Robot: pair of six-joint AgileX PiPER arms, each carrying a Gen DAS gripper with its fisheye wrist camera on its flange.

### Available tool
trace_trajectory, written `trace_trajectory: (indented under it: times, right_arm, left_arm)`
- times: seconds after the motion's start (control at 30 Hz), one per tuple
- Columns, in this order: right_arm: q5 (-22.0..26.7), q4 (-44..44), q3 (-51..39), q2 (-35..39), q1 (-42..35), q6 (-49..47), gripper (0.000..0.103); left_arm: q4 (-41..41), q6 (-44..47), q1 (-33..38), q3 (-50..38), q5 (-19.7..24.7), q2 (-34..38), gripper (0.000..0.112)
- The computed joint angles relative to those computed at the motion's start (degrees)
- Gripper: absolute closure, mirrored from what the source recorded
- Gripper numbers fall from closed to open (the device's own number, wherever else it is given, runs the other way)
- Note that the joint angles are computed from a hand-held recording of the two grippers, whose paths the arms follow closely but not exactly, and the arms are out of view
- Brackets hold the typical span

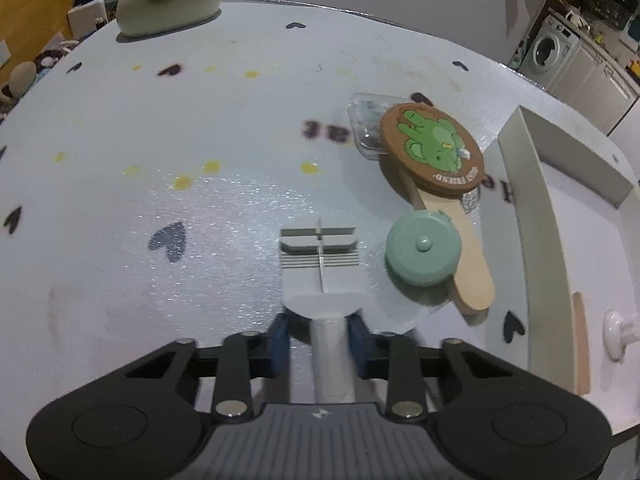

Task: Organize rigid objects
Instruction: 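Grasp the white watch-band tool with the left tool, carry into tray, release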

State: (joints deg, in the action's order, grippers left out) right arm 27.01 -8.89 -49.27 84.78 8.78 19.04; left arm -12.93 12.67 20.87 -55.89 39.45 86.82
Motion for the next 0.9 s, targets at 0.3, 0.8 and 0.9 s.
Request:
trace_trajectory:
  times: [0.3,0.8,0.9]
  right_arm:
    - [-0.02,-0.02,0.02,-0.01,0.07,0.10,0.095]
    - [0.25,-0.41,-0.12,-0.08,0.13,0.20,0.095]
    - [0.25,-0.26,-0.13,-0.07,0.06,0.06,0.095]
  left_arm:
    - [-1.02,-0.90,-0.47,0.77,-1.66,-0.29,0.092]
    - [-14.44,6.13,-7.73,-7.62,-1.78,-2.03,0.092]
    - [-17.98,7.97,-10.97,-10.47,-0.12,0.12,0.092]
